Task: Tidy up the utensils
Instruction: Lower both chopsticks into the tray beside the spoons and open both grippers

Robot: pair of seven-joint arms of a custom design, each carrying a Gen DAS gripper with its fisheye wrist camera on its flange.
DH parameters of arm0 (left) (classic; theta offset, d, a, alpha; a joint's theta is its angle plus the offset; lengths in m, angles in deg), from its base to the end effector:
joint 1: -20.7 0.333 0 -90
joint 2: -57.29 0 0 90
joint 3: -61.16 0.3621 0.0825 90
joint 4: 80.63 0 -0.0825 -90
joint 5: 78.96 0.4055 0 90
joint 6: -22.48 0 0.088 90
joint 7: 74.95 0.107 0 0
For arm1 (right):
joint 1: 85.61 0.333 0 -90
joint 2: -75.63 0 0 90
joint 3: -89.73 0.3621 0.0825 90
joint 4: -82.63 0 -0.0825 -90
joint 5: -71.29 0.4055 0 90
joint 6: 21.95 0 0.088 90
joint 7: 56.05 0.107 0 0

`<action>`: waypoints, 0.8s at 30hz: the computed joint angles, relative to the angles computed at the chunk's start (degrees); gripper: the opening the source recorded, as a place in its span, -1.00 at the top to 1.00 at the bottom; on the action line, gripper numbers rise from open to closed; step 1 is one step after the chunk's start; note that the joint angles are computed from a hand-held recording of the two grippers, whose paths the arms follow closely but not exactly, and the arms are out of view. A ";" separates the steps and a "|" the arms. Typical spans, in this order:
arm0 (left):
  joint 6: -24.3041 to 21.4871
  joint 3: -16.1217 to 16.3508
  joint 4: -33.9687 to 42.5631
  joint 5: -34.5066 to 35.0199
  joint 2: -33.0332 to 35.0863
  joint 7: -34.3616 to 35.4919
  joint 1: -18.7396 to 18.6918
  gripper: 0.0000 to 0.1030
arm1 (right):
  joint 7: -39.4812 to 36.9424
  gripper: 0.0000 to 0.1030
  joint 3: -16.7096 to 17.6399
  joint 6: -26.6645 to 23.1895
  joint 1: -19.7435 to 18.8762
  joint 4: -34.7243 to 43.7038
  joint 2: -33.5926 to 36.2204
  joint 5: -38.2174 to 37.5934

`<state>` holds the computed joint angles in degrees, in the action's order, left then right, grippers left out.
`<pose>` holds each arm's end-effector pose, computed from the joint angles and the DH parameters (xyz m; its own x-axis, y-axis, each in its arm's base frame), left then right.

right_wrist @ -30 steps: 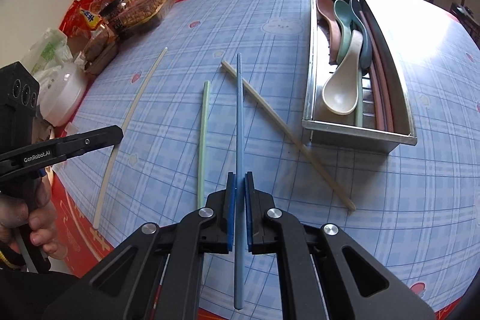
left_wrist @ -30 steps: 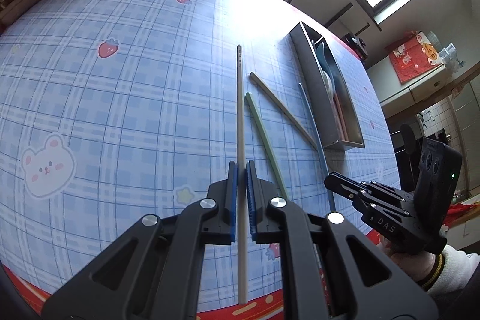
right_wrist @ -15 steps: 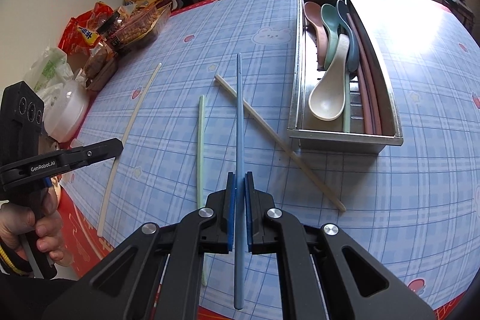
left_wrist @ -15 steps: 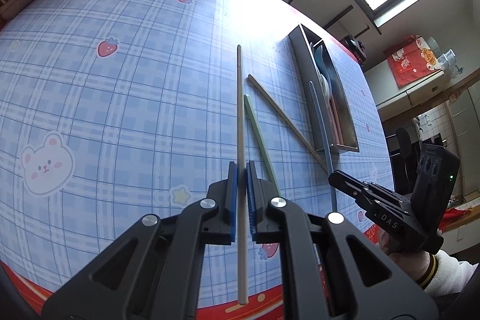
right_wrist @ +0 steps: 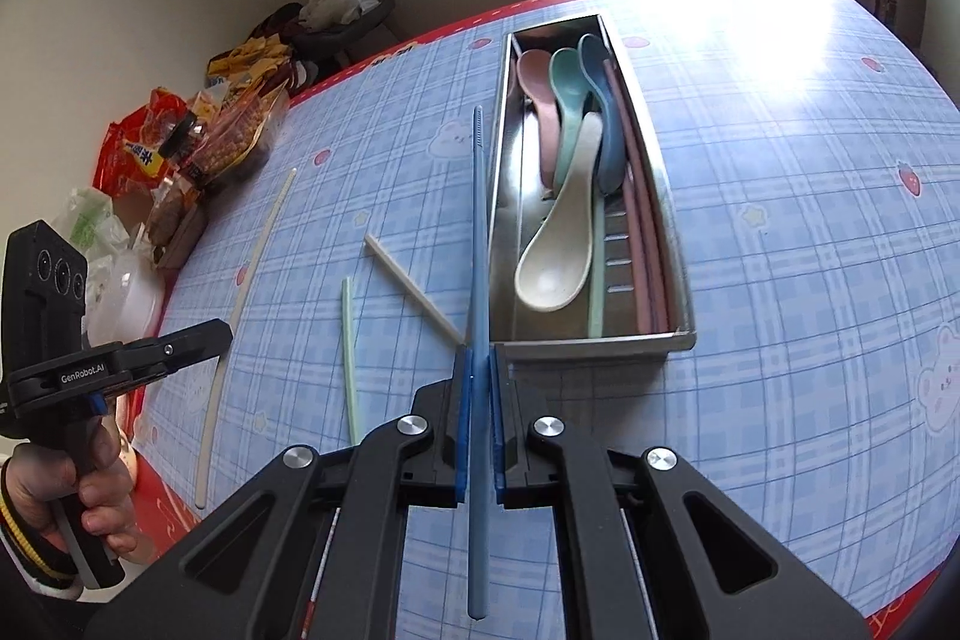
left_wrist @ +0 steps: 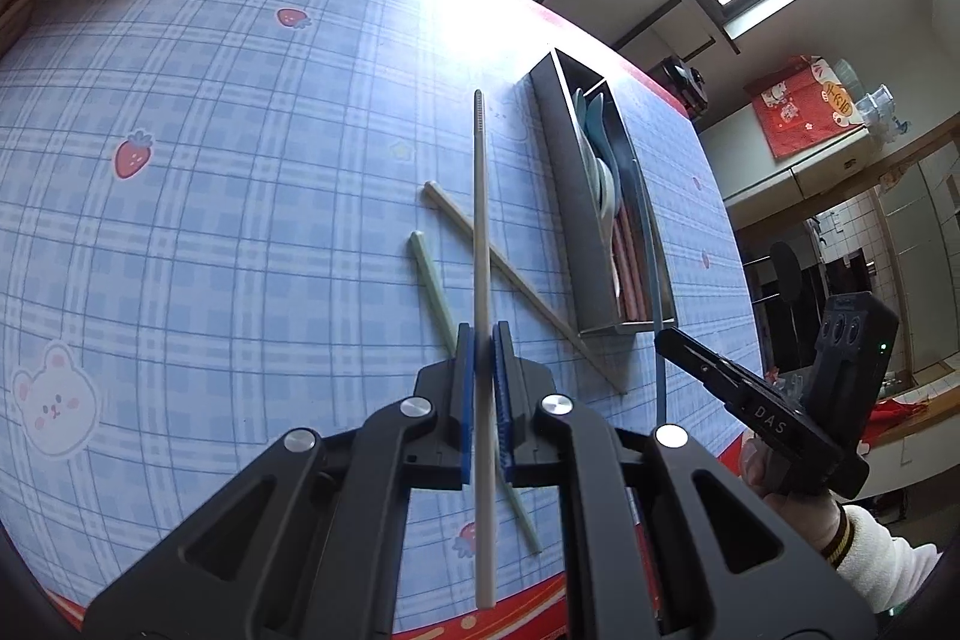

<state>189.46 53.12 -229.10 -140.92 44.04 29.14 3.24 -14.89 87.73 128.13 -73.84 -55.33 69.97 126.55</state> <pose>0.4288 -0.1450 0.4077 0.1523 -0.8273 0.5407 -0.8658 -0.3755 -0.3307 0.5075 0.0681 0.4072 0.3162 -0.8689 -0.3809 -0.8723 -0.1084 -0.4769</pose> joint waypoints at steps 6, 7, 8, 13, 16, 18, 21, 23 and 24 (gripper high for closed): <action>-3.53 -0.10 8.40 -4.41 6.68 3.33 0.69 0.80 | 2.75 0.88 -0.21 0.55 -2.06 5.31 4.02 -1.70; -3.93 -0.54 9.93 -4.64 7.95 3.57 1.13 0.80 | 3.53 0.88 -0.04 0.60 -2.52 6.33 4.89 -2.55; -4.27 -1.04 11.52 -4.32 9.31 3.40 1.61 0.80 | 4.24 0.88 0.19 0.70 -2.95 7.19 5.65 -3.20; -4.77 -3.42 19.78 0.37 16.75 -0.61 3.82 0.80 | 7.64 0.88 1.68 0.26 -5.20 12.31 10.17 -6.38; -4.35 -4.63 23.89 3.35 20.70 -3.92 4.88 0.80 | 8.46 0.88 2.89 0.17 -6.51 14.71 12.29 -6.61; -4.14 -5.21 26.34 6.00 23.11 -6.48 5.40 0.80 | 8.78 0.88 3.66 0.02 -7.19 16.15 13.60 -7.15; -4.44 -6.08 29.66 9.19 26.42 -9.94 6.27 0.80 | 9.62 0.88 4.61 0.20 -7.95 17.87 15.34 -8.73; -4.49 -6.82 31.25 10.38 28.11 -11.27 6.89 0.80 | 10.58 0.88 5.11 0.27 -8.39 18.81 16.41 -10.09; -4.58 -6.98 32.13 11.39 28.95 -12.21 7.02 0.80 | 11.13 0.88 5.36 0.41 -8.59 19.19 16.88 -10.74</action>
